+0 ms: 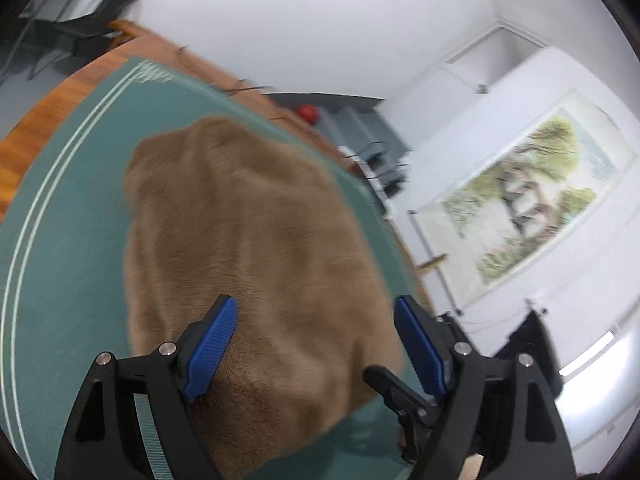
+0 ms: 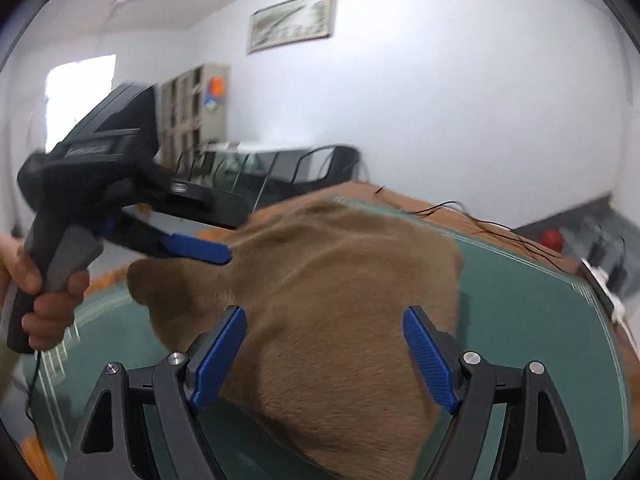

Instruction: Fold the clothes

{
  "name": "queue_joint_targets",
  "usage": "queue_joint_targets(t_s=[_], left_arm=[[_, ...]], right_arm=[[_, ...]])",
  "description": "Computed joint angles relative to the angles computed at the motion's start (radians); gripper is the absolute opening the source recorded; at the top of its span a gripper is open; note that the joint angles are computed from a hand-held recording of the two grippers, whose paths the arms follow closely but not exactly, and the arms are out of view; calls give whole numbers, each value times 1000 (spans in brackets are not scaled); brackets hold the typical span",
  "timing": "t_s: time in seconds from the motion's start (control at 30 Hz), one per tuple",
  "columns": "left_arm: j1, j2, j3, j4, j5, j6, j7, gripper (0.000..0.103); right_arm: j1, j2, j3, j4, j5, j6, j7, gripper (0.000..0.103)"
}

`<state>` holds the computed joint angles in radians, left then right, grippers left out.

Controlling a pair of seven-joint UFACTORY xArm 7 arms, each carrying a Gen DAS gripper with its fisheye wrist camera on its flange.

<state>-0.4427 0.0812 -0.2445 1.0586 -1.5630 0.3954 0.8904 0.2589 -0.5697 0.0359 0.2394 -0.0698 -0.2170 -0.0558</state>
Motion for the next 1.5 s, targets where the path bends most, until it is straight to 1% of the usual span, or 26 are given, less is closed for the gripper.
queue_joint_targets(t_s=[0.03,0.1,0.17,0.2,0.3,0.37,0.43,0.47,0.53,0.57,0.6,0.63,0.7,0.77,0.8,0.83,0.9,0.97,1.07,1.1,1.13,1.17,1.2,1.3,1.43,1.5], left_arm=[[-1,8,0,-3,1,-17,-12,84],[-3,26,-3,-3,-33,-47,32,84],[-25,50,-18,21,-38,-102,43,84],[-38,56,-25,24,-27,-143,58,84],[-49,87,-32,47,-58,-182,118,84],[-40,89,-27,50,-94,-156,150,84],[-27,87,-18,50,-108,-111,149,84],[-21,83,-14,49,-90,-89,122,84],[-10,71,-8,47,-27,-56,34,84],[-6,62,-6,46,15,-47,-25,84],[-8,47,-8,47,48,-63,-60,84],[-11,32,-10,48,82,-86,-91,84],[-19,18,-15,59,150,-138,-132,84],[-18,37,-14,98,252,-155,-202,85],[-16,49,-14,120,306,-160,-241,86],[-13,61,-14,142,363,-164,-281,86],[-3,122,-6,214,503,-131,-384,86],[6,200,6,303,621,-64,-488,86],[22,319,23,435,750,56,-627,86],[19,367,36,490,805,94,-686,86],[16,402,45,531,847,116,-729,86],[13,428,47,563,881,128,-761,86],[19,446,40,584,899,135,-775,86],[44,481,4,611,934,137,-787,86],[65,502,-41,604,998,96,-779,87],[73,505,-59,593,1025,70,-775,87]], right_arm=[[20,18,-21,10,-10,20,-10,83],[49,52,-56,33,-22,60,-35,84],[44,79,-57,39,-18,63,-49,85],[30,84,-46,33,-17,56,-54,87],[-62,173,54,54,-11,-5,-62,90],[-48,189,36,66,-12,-2,-58,91],[-42,204,27,73,-14,-9,-59,92],[-32,206,16,75,-19,-11,-60,93],[23,205,-45,75,-42,-10,-65,101],[43,201,-67,74,-51,-13,-67,102],[43,193,-67,71,-52,-17,-68,102],[63,180,-90,69,-57,-16,-65,102],[145,139,-190,68,-71,-5,-58,102],[236,89,-307,66,-77,-10,-55,102],[256,63,-341,64,-73,-11,-53,102],[257,39,-354,60,-62,-9,-50,102],[261,-5,-385,58,-40,1,-45,102],[286,-4,-429,78,-21,17,-55,102],[287,3,-440,82,-2,39,-93,102],[315,20,-465,91,1,44,-113,102],[343,25,-495,95,4,55,-135,102],[353,22,-506,89,9,71,-156,102],[349,19,-501,82,14,92,-173,102],[271,-11,-434,58,29,141,-209,102],[275,10,-436,59,82,149,-245,102],[265,15,-420,62,105,155,-259,102]])
